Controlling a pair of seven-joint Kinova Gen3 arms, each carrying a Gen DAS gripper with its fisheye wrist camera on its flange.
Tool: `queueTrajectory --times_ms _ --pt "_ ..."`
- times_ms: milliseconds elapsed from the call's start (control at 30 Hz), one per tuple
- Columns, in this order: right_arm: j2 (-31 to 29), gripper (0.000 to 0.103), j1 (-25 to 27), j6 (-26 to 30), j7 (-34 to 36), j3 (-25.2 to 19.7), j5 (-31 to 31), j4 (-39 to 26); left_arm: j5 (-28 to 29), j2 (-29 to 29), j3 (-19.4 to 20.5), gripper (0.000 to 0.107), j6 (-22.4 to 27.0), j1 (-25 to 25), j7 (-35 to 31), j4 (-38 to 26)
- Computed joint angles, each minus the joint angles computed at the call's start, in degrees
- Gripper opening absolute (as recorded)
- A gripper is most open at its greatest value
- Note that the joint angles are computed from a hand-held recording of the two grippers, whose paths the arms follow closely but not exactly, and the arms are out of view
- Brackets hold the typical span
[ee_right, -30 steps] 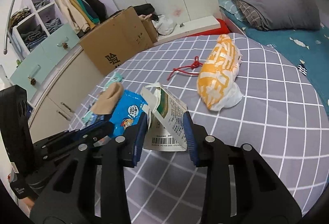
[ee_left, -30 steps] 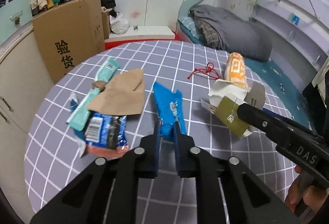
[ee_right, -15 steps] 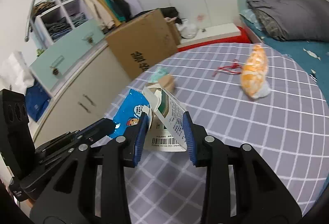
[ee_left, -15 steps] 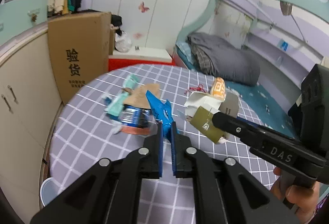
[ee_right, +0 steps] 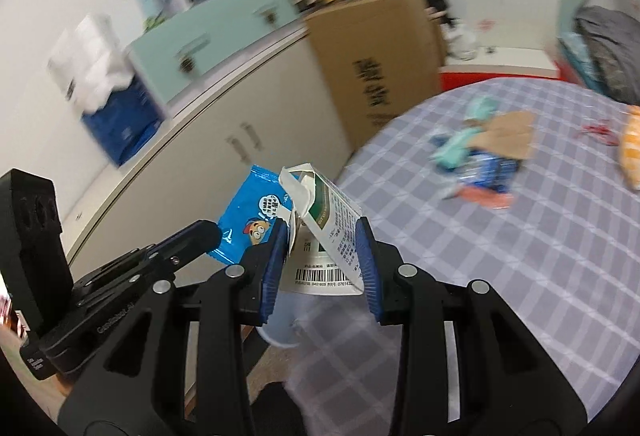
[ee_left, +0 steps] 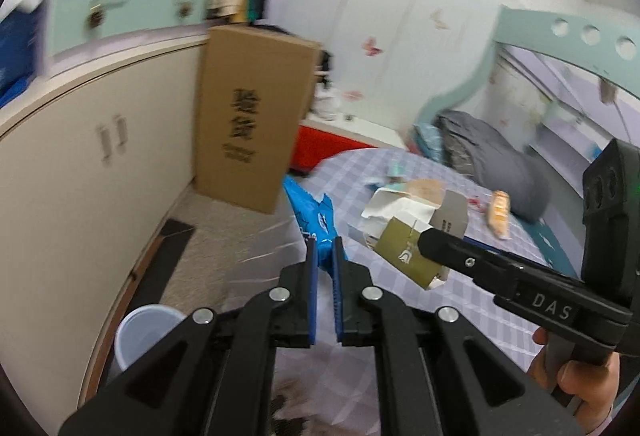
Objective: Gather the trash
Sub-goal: 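Carry both items to the wastebasket and open the left gripper to drop the packet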
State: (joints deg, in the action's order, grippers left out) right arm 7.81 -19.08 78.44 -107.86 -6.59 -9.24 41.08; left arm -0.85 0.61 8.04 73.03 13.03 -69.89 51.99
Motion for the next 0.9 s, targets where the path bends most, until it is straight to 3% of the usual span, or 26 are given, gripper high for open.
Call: queueTrajectory --times_ms 200,367,533,700,733,800,900 --pt "7.0 0.035 -8.9 1.7 -1.8 -2.0 3.6 -5.6 6.0 -5.0 -6.0 0.006 0.1 -7.2 -3.6 8.9" --pt "11.6 0.035 -14.4 0.3 -2.8 -1.8 5.0 -4.9 8.4 -5.6 -8.7 0.006 1.1 -12.1 -6.9 13.1" --pt "14.1 0.035 -16.5 -3.1 -3.9 -1.4 5.1 -1.8 7.5 -4.6 -9.2 0.006 1.9 -16.4 -8.7 16.0" --pt "16.4 0.035 -17.2 -2.4 -4.5 -0.8 5.7 -3.3 10.0 -1.7 -10.7 0.009 2.3 -18.3 -10.9 16.5" --pt "16.6 0.035 -17.1 -2.2 -4.6 -0.7 5.7 -3.4 9.9 -0.9 -10.6 0.012 2.4 -18.7 -10.5 16.5" --pt "17.4 0.035 -17.3 -1.7 -4.8 -0.4 6.1 -4.0 7.3 0.8 -10.9 0.044 3.6 -17.9 -7.9 15.8" --pt "17.8 0.035 -17.1 -1.7 -5.2 -0.3 5.9 -3.6 7.7 0.2 -10.2 0.053 1.9 -19.6 -6.7 17.8"
